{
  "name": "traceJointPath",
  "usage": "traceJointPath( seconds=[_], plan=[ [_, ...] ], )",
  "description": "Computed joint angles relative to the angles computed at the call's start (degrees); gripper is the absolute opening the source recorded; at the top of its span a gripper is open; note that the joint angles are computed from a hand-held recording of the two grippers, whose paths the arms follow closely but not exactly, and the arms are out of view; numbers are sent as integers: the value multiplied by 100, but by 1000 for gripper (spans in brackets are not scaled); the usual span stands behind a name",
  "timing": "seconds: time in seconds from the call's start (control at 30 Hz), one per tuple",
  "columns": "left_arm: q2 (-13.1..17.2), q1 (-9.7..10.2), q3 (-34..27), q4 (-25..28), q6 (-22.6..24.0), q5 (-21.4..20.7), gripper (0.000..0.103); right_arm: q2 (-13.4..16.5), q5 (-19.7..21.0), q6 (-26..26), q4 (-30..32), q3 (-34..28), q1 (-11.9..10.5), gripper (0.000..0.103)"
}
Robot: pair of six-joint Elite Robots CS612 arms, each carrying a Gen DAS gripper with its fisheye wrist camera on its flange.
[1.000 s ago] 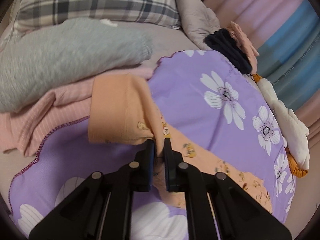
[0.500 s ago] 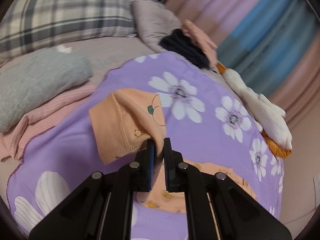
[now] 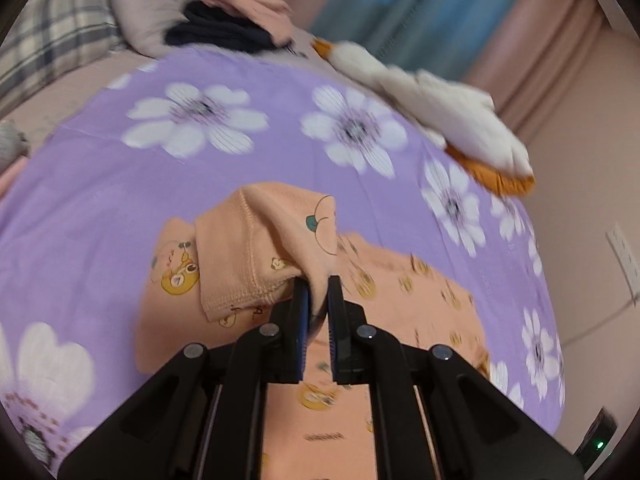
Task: Fold small clothes
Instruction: 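Fold the held sleeve across the garment body and open the left gripper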
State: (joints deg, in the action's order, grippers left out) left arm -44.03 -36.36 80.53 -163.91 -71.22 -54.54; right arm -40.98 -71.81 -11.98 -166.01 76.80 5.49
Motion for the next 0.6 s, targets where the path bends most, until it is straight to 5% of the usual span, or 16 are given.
traceJointPath(
  seconds=[0.2, 0.6],
  plan=[
    [383, -3, -520, 301, 354, -617, 8, 60, 0, 265, 26, -67, -75, 97],
    [725, 78, -919, 856, 106, -1318, 9, 157, 76, 644, 222, -197, -192, 97]
  ],
)
